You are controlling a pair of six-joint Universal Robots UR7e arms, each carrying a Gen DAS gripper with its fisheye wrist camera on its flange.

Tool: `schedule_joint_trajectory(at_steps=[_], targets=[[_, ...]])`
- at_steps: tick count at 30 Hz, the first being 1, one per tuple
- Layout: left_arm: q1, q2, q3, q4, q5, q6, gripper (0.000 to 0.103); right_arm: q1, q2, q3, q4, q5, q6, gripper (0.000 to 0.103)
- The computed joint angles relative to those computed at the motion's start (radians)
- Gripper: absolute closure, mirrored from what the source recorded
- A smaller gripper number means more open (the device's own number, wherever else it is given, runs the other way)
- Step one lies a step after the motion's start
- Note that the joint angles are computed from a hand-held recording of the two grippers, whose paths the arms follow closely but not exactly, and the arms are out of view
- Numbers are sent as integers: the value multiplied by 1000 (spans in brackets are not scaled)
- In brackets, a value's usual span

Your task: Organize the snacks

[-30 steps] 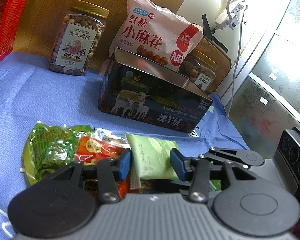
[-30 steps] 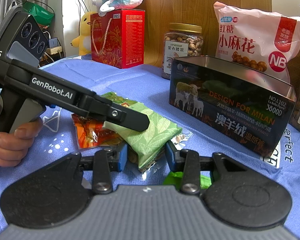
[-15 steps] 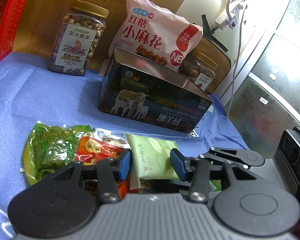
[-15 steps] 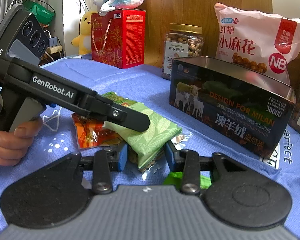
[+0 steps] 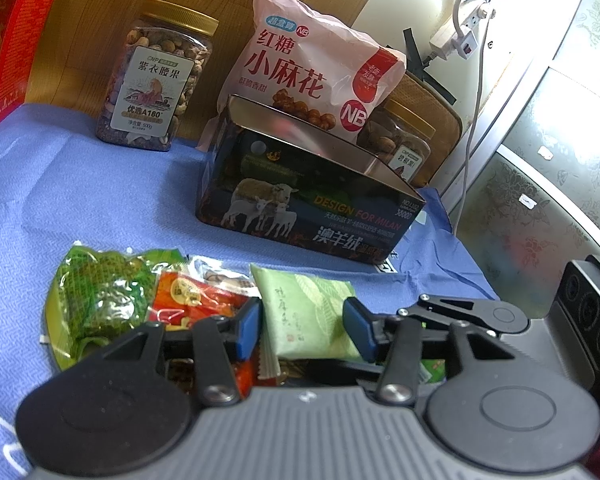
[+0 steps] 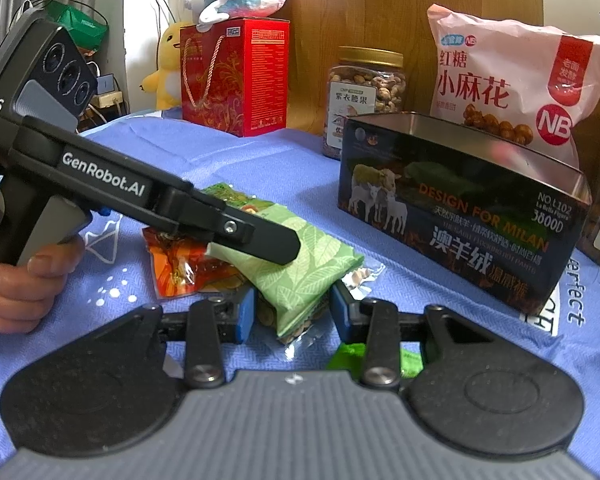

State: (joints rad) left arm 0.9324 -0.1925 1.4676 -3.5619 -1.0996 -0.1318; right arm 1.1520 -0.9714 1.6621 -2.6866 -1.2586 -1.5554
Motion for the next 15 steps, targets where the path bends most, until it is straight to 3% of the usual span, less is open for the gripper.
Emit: schedule_joint_trajectory(at_steps=[5,15], targets=[[-1,0,0,-3,0,5,60,-3,-5,21,-31,11,-12,62],[-17,-18,2,-36,-4,19,61,-20,-29,66,-98,125,1,64]])
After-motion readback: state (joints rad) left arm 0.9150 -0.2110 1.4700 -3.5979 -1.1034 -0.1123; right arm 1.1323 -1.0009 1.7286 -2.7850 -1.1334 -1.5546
